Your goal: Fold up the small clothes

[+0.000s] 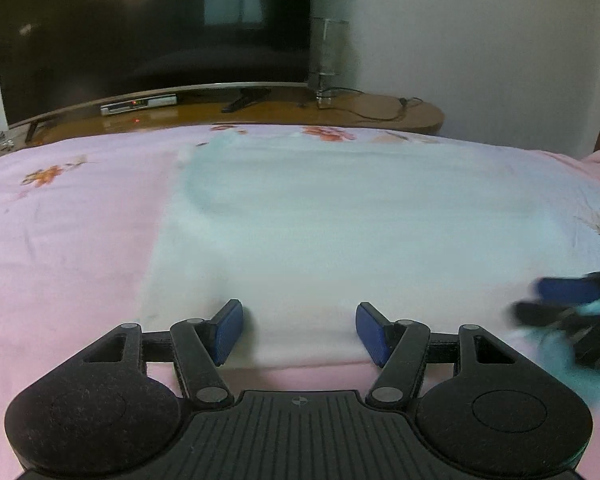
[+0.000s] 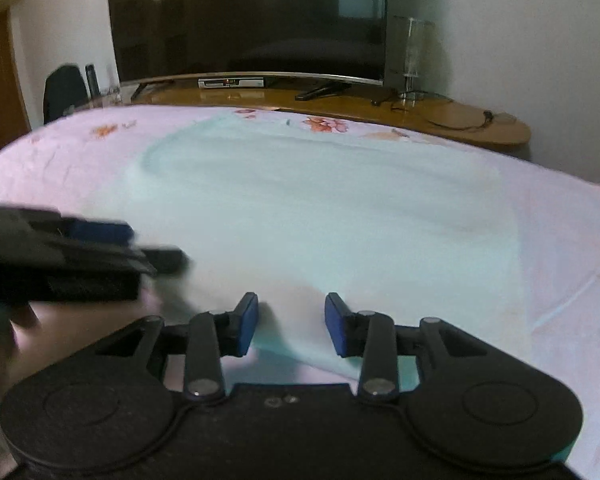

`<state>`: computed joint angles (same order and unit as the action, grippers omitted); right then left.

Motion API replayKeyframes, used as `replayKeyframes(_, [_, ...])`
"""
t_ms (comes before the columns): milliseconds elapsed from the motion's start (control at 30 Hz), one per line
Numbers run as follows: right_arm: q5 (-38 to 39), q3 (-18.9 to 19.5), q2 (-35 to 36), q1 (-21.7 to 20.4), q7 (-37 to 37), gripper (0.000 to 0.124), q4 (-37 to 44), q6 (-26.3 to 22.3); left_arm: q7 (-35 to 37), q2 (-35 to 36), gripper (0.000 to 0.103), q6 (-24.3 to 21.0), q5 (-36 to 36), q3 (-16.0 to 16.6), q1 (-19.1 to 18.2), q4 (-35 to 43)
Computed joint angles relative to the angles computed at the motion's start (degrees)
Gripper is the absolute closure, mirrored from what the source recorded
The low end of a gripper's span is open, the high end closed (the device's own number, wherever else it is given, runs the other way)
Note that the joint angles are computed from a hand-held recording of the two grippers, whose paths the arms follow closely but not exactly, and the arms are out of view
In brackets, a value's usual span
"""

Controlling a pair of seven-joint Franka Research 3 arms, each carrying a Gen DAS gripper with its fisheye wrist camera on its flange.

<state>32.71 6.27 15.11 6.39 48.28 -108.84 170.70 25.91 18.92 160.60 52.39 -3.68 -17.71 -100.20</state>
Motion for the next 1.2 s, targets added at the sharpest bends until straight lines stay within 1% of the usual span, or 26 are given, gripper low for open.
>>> replayKeyframes(100, [-1.4,-3.1,-2.8,-0.1,3.8,0.088,-3.8,1.6,-1.3,-2.5,0.04,3.5,2.2,1.0,1.3,-4.1])
replayKeyframes(133, [-0.8,-3.5,-3.7,-0.9,4.6,0.088,-4.9,1.8,-1.6,-2.9,0.04,3.9,2.5,1.1,1.5,-4.7])
replayKeyframes(167, [2.5,-2.3,-4.4,-3.0,2.7,0.088,-5.4,1.0,-1.1,-2.8,0.04,3.7,1.7,0.8,1.8,-4.4])
replayKeyframes(200, [6.3,-1.0,-4.7,-4.8,-0.5,0.089,-5.2,-0.2,-2.0,-2.9,0.04,3.0,2.2,0.9,1.4,-3.9])
replayKeyframes(233, [6.5,-1.4,-5.1,-4.6,-0.6,0.089,-5.5,-0.6,-3.5,-2.8,0.04,2.3,3.7,1.1,0.8,-3.2])
replayKeyframes(267, [3.7,-2.8,-5.3,-3.2,2.0,0.087,-5.6,-0.2,-5.3,-2.7,0.04,2.0,5.6,1.2,0.3,-2.7])
replayKeyframes(300, [4.0,-2.8,-5.4,-2.8,2.2,0.087,-5.7,0.8,-6.7,-2.4,0.04,1.2,6.9,1.2,0.0,-1.8])
replayKeyframes(333, [7.6,-1.2,-5.4,-3.7,-0.5,0.087,-5.4,1.7,-6.8,-1.6,0.04,-0.6,6.2,0.8,0.0,-0.7])
replayKeyframes(367, [9.6,-0.5,-5.3,-3.8,-1.6,0.086,-5.0,2.6,-4.6,-0.9,0.04,-2.4,2.7,-0.2,0.6,-0.1])
replayKeyframes(400, [7.5,-1.9,-4.9,-2.5,0.9,0.085,-5.0,3.4,-2.7,0.0,0.04,-3.0,0.1,-1.1,1.5,0.3])
replayKeyframes(433, [1.4,-5.2,-4.3,0.1,7.3,0.085,-5.0,3.1,-2.8,0.0,0.04,-2.1,1.5,-0.1,0.8,0.2])
replayKeyframes(467, [-3.8,-7.4,-3.4,1.2,12.3,0.084,-4.5,1.0,-0.9,0.2,0.04,-2.9,0.3,-0.5,1.1,0.8])
replayKeyframes(533, [-5.1,-6.8,-3.2,0.3,13.1,0.084,-4.2,0.3,-1.1,0.6,0.04,-1.0,0.3,0.0,1.3,1.9])
replayKeyframes(600, [-3.5,-4.7,-2.7,-1.6,10.8,0.086,-2.8,0.4,-1.3,2.9,0.04,-0.9,1.9,1.3,0.7,5.9])
replayKeyframes(667, [-1.5,-3.3,-0.2,-2.6,9.7,0.086,0.4,3.4,3.5,7.0,0.04,-2.1,-2.7,0.2,2.0,12.1])
replayKeyframes(767, [-0.4,-1.9,4.8,-3.9,10.8,0.087,7.1,4.9,9.2,13.7,0.04,-4.5,-6.7,0.5,1.9,21.8])
replayKeyframes(800, [-1.9,-3.2,6.7,-2.9,12.8,0.087,9.5,4.6,13.9,16.2,0.04,-6.8,-11.1,-1.4,3.3,25.2])
replayKeyframes(833, [-5.1,-6.4,8.7,-0.6,16.2,0.088,12.3,2.3,19.5,18.8,0.04,-9.2,-16.7,-3.4,4.8,28.3])
replayKeyframes(867, [-9.8,-10.5,10.7,2.1,20.8,0.089,15.0,-1.5,21.4,19.3,0.04,-9.6,-18.2,-3.4,4.6,29.5])
replayKeyframes(900, [-14.2,-12.6,12.4,3.3,23.9,0.087,17.0,-4.1,20.8,18.8,0.04,-9.0,-17.4,-2.3,3.8,29.0])
replayKeyframes(967, [-15.7,-11.7,12.6,2.4,22.6,0.086,17.9,-4.3,20.8,18.1,0.04,-7.0,-17.2,-0.4,2.7,28.1])
replayKeyframes(1000, [-15.1,-8.8,12.0,-0.1,21.2,0.087,17.3,-3.0,21.2,18.5,0.04,-7.8,-17.5,0.3,2.2,28.7])
replayKeyframes(1033, [-12.2,-6.5,11.6,-1.8,18.3,0.086,16.2,-0.5,23.3,19.4,0.039,-9.5,-19.0,-0.4,2.4,29.7])
replayKeyframes(1067, [-11.1,-6.3,11.9,-2.0,17.8,0.085,16.2,0.2,23.2,19.3,0.032,-7.9,-17.9,1.0,1.6,28.7])
replayKeyframes(1133, [-15.2,-8.7,13.1,-0.8,22.6,0.08,17.3,-3.6,23.6,19.5,0.03,-8.5,-16.8,2.2,0.3,29.1])
replayKeyframes(1200, [-13.6,-6.8,12.8,-2.5,21.9,0.08,16.9,-3.3,23.9,19.1,0.026,-9.1,-16.9,2.5,-0.1,28.8])
